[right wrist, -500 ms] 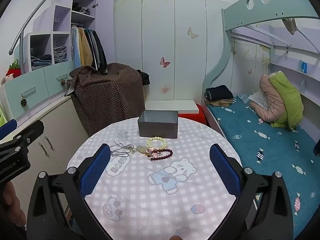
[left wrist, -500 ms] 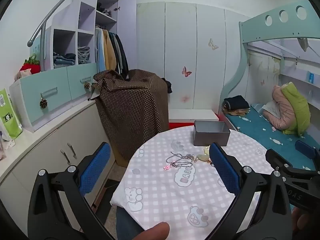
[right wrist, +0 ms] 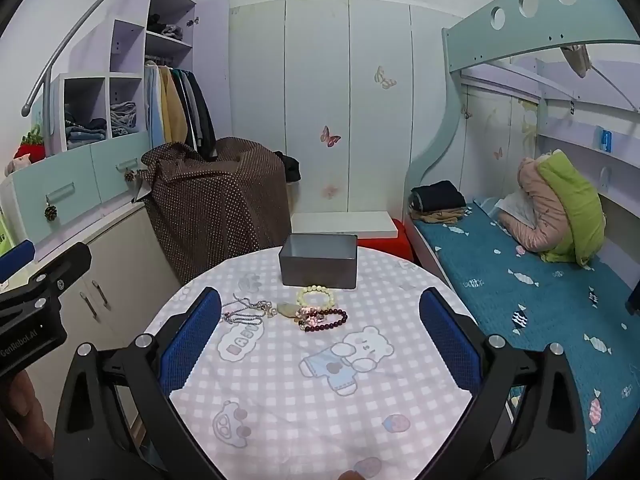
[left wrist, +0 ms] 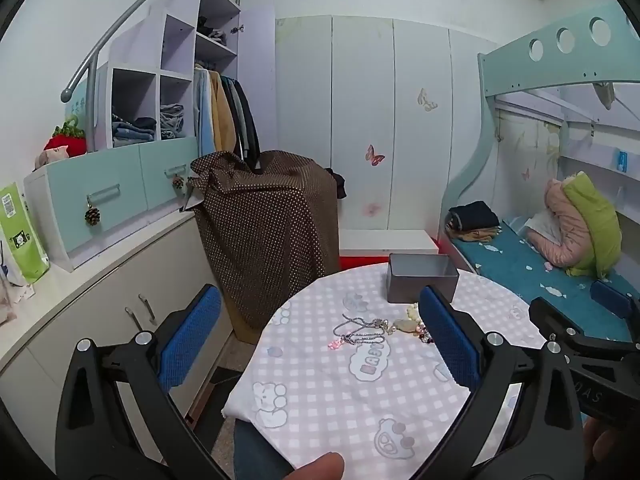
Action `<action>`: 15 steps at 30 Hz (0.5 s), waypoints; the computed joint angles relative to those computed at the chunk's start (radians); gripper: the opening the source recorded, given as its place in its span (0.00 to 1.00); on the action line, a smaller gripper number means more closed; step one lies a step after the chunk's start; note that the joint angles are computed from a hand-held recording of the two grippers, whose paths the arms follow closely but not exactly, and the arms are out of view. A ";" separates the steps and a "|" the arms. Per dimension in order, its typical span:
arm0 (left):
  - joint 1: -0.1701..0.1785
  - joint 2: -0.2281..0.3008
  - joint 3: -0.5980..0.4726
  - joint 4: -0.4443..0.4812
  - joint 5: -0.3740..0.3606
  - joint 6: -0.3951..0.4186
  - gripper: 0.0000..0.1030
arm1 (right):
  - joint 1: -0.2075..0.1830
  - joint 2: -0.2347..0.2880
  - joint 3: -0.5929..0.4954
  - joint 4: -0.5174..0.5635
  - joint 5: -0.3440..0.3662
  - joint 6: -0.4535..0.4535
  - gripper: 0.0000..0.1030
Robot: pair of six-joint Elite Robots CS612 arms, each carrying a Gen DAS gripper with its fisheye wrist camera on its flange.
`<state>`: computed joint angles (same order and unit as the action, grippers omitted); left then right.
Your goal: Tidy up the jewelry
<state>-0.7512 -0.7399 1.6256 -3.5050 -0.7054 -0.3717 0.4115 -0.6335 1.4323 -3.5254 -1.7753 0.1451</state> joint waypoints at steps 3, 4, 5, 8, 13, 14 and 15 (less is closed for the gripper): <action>-0.002 0.001 -0.003 -0.003 0.002 0.002 0.95 | 0.000 -0.001 0.000 -0.005 0.000 0.000 0.93; -0.002 0.000 -0.003 -0.001 0.002 0.002 0.95 | 0.000 -0.001 -0.001 -0.006 0.000 -0.001 0.93; -0.002 -0.001 -0.003 -0.002 0.002 0.001 0.95 | 0.000 0.000 -0.001 -0.009 -0.001 -0.001 0.93; -0.003 -0.002 -0.004 -0.010 -0.002 0.004 0.95 | 0.001 0.003 0.001 -0.022 -0.007 -0.003 0.93; -0.007 -0.008 0.003 -0.029 -0.001 0.016 0.95 | 0.003 0.002 0.004 -0.038 -0.011 -0.004 0.93; -0.007 -0.010 0.004 -0.033 -0.003 0.017 0.95 | 0.003 0.002 0.004 -0.041 -0.014 -0.006 0.93; -0.008 -0.011 0.004 -0.038 -0.002 0.018 0.95 | 0.004 0.001 0.005 -0.044 -0.017 -0.009 0.93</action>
<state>-0.7594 -0.7509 1.6298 -3.5426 -0.7075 -0.3532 0.4156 -0.6327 1.4372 -3.5697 -1.7923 0.1364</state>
